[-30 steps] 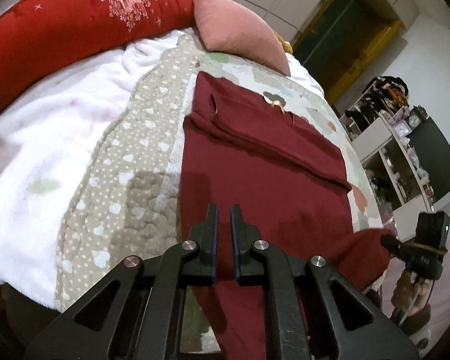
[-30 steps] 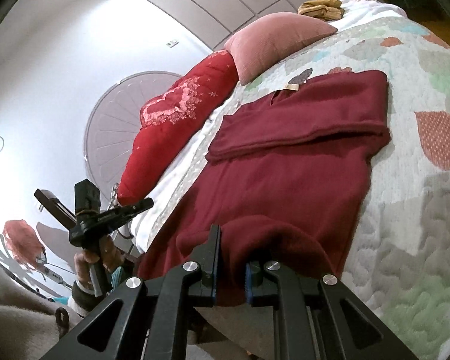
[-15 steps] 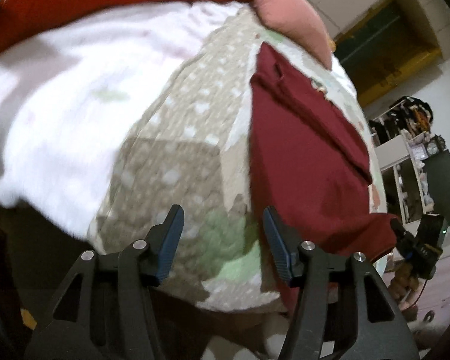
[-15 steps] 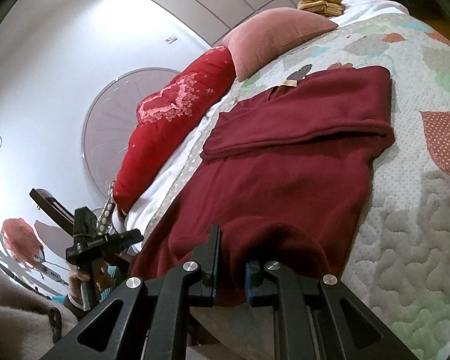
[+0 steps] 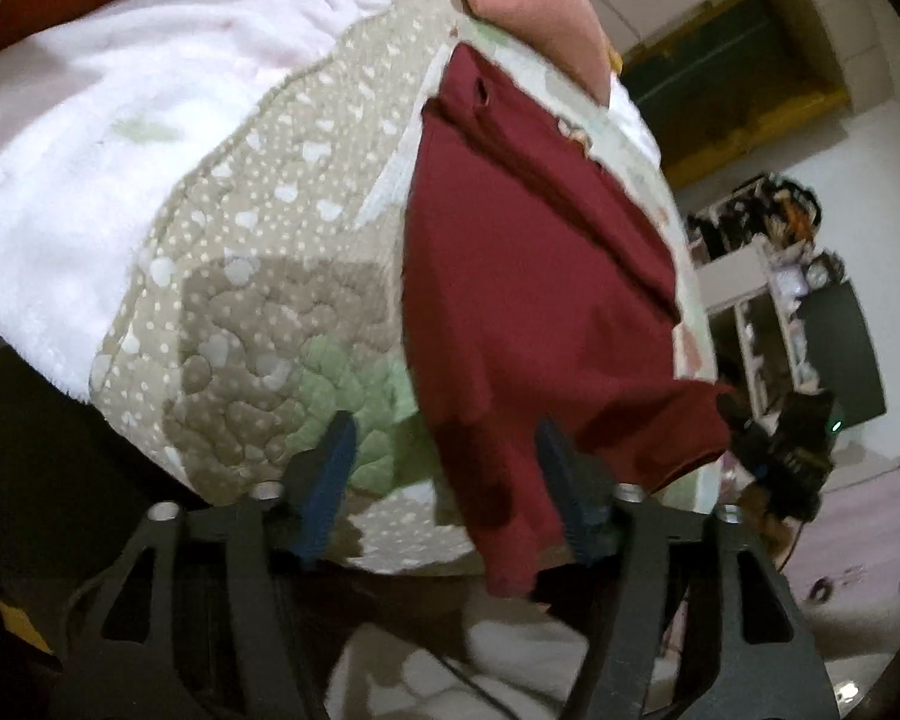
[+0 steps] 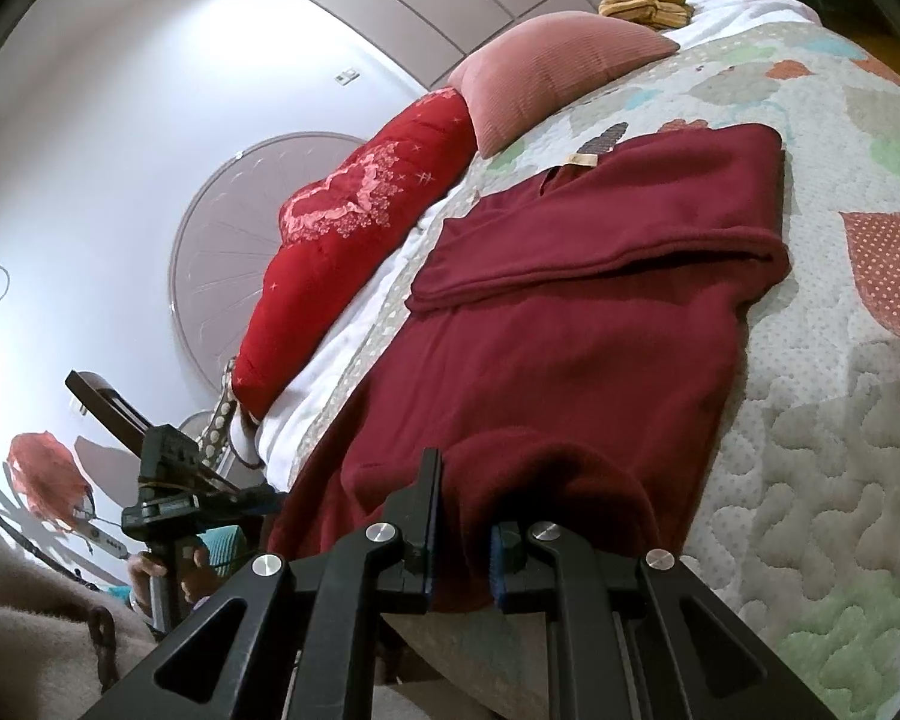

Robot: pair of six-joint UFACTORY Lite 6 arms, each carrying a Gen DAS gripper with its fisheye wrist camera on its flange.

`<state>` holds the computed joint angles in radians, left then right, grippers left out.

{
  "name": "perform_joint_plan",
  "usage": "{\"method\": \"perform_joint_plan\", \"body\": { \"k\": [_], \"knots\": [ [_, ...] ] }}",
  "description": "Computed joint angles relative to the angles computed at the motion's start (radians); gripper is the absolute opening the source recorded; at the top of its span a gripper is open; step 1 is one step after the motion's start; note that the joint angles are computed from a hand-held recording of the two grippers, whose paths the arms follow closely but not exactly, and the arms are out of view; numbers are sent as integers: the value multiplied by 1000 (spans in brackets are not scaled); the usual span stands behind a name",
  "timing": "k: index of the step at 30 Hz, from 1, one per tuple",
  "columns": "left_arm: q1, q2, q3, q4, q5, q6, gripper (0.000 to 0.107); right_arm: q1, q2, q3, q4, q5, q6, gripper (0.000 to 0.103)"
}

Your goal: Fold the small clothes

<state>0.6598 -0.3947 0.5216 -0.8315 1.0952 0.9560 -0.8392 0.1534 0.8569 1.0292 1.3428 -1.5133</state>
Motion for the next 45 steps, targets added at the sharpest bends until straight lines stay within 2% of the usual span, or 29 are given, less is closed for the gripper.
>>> {"method": "perform_joint_plan", "body": {
  "k": [1, 5, 11, 14, 15, 19, 22, 25, 29, 35, 40, 45],
  "knots": [
    [2, -14, -8, -12, 4, -3, 77, -2, -3, -4, 0, 2, -4, 12],
    [-132, -22, -43, 5, -52, -64, 79, -13, -7, -11, -2, 13, -16, 12],
    [-382, -34, -109, 58, -248, -170, 79, -15, -13, -18, -5, 13, -13, 12],
    [-432, -21, -118, 52, -314, -186, 78, -16, -11, -15, -8, 16, -12, 12],
    [-439, -31, -122, 42, -320, -175, 74, -13, -6, -11, -8, 15, -11, 12],
    [-471, -36, -113, 18, -354, -140, 23, -6, 9, 8, -7, 14, 0, 12],
    [-483, -12, -99, -21, -369, -111, 12, 1, 6, 12, -3, 12, 1, 12],
    [-448, 14, -58, -74, -337, -59, 8, -2, -1, 16, 1, 22, 2, 12],
    [-401, 83, 49, -153, -295, 0, 8, -21, 4, 28, 9, 45, 0, 12],
    [-430, 255, 256, -268, -328, 62, 8, -35, 48, 93, 88, 58, 41, 12],
    [-530, 490, 532, -318, -395, 45, 8, 24, 117, 231, 178, 15, 82, 12],
    [-623, 791, 917, -237, -482, -105, 8, 98, 274, 482, 265, -62, 178, 12]
  ]
}}
